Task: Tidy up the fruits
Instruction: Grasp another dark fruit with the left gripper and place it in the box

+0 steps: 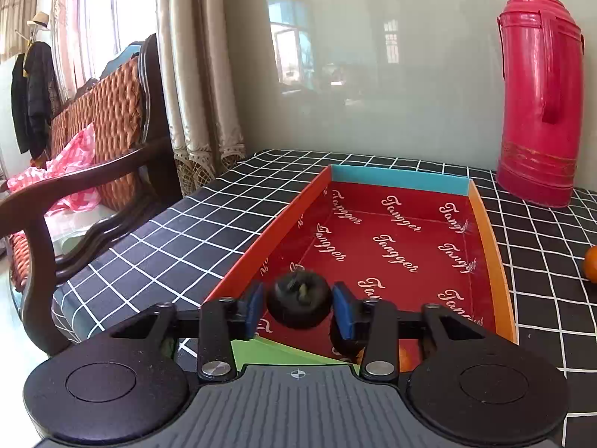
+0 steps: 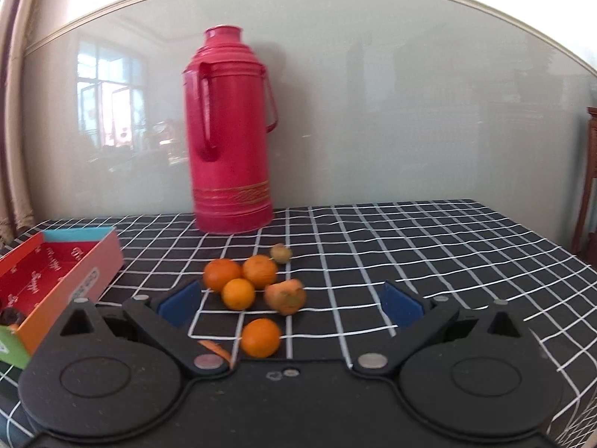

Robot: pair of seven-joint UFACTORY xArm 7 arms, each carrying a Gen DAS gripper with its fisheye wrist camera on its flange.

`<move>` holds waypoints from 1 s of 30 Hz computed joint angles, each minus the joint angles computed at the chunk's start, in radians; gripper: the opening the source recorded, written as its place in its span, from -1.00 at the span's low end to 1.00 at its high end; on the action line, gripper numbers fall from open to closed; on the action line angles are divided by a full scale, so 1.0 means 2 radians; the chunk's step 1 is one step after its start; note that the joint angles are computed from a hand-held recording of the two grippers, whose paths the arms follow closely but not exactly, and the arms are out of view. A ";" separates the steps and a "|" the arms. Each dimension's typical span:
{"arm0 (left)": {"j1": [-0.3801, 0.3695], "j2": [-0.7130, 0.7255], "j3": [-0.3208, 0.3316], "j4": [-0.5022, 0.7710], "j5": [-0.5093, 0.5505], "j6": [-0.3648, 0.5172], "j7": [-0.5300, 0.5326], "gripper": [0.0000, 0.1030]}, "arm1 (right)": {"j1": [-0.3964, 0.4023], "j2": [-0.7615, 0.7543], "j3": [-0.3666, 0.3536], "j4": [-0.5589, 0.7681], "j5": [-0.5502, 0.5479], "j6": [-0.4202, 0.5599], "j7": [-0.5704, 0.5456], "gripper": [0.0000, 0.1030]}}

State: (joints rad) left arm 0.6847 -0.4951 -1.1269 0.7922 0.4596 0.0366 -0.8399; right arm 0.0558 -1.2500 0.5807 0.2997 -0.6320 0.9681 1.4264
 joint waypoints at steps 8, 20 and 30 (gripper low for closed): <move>-0.018 -0.062 0.033 -0.046 -0.041 -0.068 -0.008 0.80 | 0.004 0.028 -0.017 -0.005 -0.001 -0.065 -0.008 0.71; -0.012 -0.093 0.061 -0.084 -0.103 -0.085 0.018 0.90 | -0.011 0.096 -0.049 -0.006 0.044 -0.131 -0.025 -0.08; -0.007 -0.077 0.079 -0.090 -0.110 -0.076 0.025 0.91 | -0.033 0.116 -0.043 -0.005 0.046 -0.161 -0.005 -0.42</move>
State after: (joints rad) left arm 0.6708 -0.6495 -0.9683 0.6131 0.2395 -0.1151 -0.7890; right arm -0.0100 -1.0179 0.4943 0.2907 -0.5403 0.6456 1.4165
